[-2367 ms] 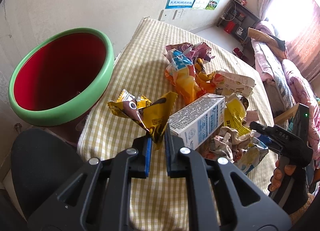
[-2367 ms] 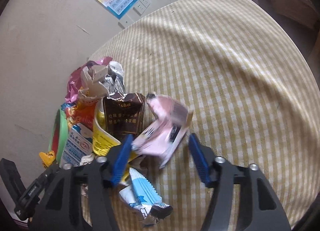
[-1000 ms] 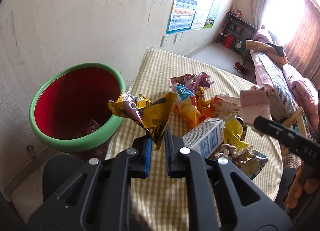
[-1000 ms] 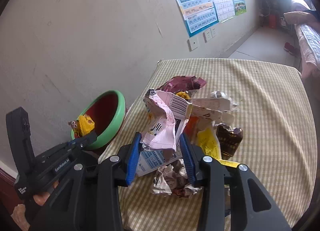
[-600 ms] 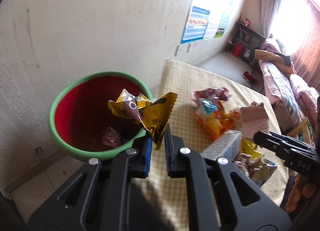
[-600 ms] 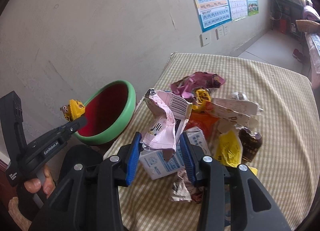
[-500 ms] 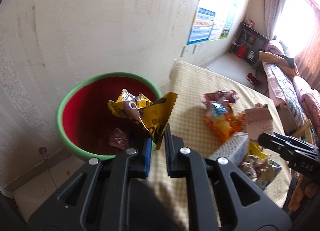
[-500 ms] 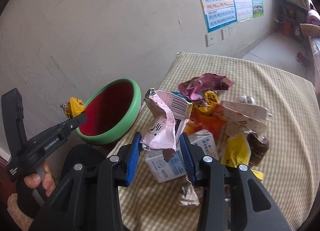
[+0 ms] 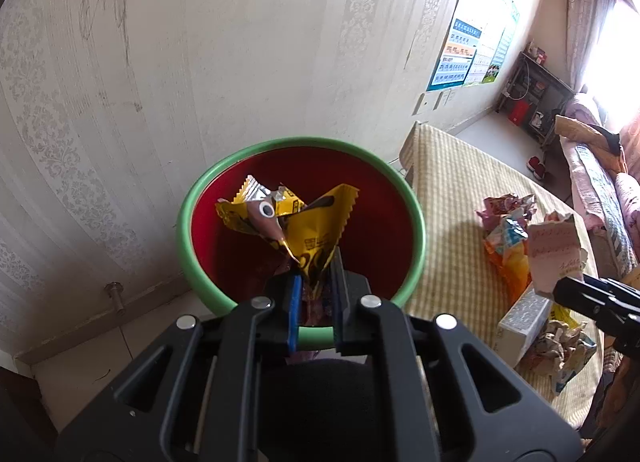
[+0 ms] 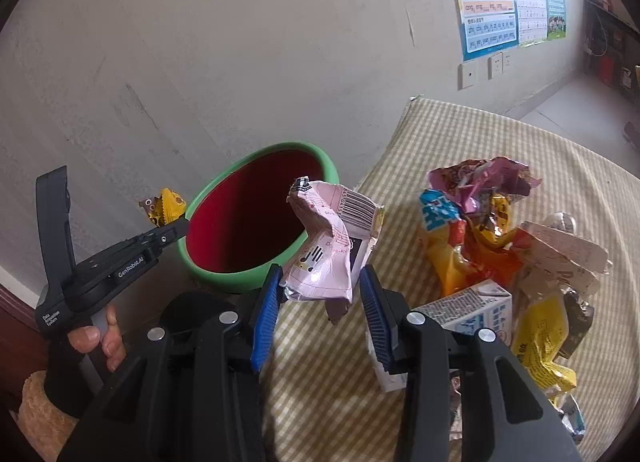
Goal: Collect trash
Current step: 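Carry the yellow and pink-white wrappers over the red bin with both tools, then open both tools to drop the wrappers into the red bin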
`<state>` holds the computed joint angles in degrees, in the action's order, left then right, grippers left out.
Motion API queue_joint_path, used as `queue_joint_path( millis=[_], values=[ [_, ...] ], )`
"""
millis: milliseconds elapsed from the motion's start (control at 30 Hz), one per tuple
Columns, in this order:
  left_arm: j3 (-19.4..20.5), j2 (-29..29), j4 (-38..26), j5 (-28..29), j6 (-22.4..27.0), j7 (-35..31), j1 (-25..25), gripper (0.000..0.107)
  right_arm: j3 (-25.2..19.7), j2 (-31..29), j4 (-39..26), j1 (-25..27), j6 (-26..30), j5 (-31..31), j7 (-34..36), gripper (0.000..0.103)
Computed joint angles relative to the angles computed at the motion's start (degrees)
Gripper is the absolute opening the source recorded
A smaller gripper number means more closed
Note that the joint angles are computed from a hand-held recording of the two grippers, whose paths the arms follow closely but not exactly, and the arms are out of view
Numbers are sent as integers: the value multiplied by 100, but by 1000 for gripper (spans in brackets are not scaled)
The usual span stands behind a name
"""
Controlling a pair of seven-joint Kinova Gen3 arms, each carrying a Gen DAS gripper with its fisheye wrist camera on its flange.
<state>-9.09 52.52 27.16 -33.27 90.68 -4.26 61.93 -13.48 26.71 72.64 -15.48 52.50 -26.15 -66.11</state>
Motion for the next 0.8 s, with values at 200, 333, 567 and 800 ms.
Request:
queue_joint_path(
  millis=[200, 333, 567, 800],
  values=[
    [30, -125, 325, -23, -217, 94, -21, 11, 9, 117, -215, -85, 32, 26, -131, 39],
    [92, -154, 432, 20, -319, 105, -96, 11, 9, 257, -487, -152, 46, 69, -227, 39],
    [163, -236, 670, 115, -461, 118, -260, 11, -88, 767, -1288, -288, 424, 26, -436, 40],
    [215, -449, 1170, 150, -838, 299, -402, 11, -156, 1347, -2237, -571, 886, -12, -618, 41]
  ],
)
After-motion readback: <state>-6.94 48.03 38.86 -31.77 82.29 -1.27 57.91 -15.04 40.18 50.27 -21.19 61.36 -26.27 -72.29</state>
